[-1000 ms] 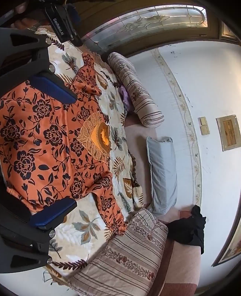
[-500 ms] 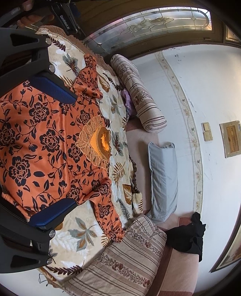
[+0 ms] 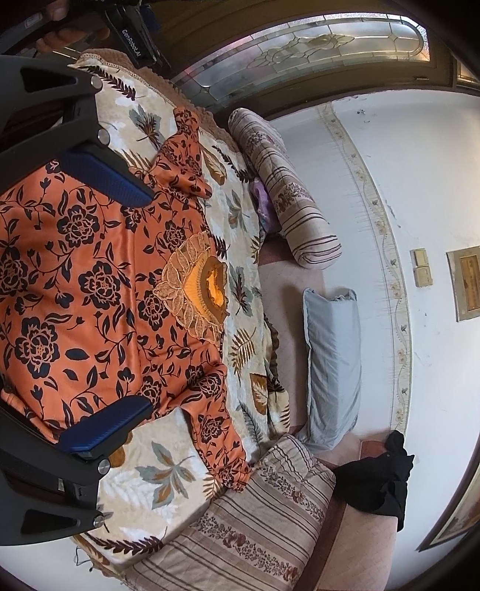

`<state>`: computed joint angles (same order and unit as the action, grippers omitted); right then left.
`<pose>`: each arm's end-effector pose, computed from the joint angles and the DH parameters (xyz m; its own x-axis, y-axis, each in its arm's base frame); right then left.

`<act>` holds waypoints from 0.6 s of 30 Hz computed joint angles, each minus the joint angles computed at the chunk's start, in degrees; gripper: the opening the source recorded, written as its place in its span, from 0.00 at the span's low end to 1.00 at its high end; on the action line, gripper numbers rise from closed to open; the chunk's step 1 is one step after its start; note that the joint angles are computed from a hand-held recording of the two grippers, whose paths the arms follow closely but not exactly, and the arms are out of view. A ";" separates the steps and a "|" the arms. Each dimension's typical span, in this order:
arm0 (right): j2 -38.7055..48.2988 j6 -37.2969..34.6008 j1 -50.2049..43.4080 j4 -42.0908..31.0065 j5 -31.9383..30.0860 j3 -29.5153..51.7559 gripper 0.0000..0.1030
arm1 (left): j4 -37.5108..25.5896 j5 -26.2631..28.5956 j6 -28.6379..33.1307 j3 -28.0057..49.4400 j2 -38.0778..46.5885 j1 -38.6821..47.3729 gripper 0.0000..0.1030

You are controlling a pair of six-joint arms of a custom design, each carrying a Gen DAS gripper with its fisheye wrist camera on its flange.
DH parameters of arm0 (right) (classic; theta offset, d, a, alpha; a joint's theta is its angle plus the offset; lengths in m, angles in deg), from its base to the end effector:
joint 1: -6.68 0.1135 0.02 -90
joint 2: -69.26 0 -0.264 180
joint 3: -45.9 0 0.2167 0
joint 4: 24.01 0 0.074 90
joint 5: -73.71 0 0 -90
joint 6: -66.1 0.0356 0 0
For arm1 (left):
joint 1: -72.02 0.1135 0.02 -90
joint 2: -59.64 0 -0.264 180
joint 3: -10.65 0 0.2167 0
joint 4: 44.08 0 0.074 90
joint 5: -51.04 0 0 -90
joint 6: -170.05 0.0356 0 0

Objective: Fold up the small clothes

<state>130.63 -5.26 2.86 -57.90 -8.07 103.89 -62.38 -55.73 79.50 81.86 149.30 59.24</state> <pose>0.1960 -0.0182 0.2663 -0.5152 0.3514 -0.7817 0.3632 0.9156 0.1723 0.3052 -0.0587 0.2442 -0.5833 0.1229 -0.8029 -0.0193 0.9861 0.1649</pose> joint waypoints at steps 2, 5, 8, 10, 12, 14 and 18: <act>0.93 -0.12 -0.17 0.41 -0.21 0.19 1.00 | 0.10 0.13 -0.03 0.16 0.54 0.08 1.00; 1.91 -0.03 -0.40 0.76 -0.61 0.36 1.00 | 0.11 0.04 0.04 0.69 1.41 0.06 1.00; 2.44 -0.05 -0.68 0.94 -0.85 0.52 1.00 | -0.19 0.28 0.04 1.20 1.96 0.02 1.00; 2.45 -0.16 -0.72 0.94 -0.76 0.54 1.00 | -0.27 0.33 -0.06 1.39 2.10 -0.18 1.00; 2.67 -0.01 -0.91 1.52 -0.71 0.05 1.00 | -0.10 0.45 -0.09 1.33 2.16 -0.42 1.00; 2.93 0.09 -1.58 1.99 -1.32 -0.49 1.00 | -0.06 0.47 0.05 1.33 2.31 -0.72 1.00; 3.12 0.13 -2.41 2.65 -1.71 -1.37 1.00 | -0.64 0.20 0.07 2.08 3.07 -1.59 1.00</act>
<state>133.75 -5.14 0.45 -55.25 -9.78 102.52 -63.02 -55.53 79.57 83.94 152.37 57.65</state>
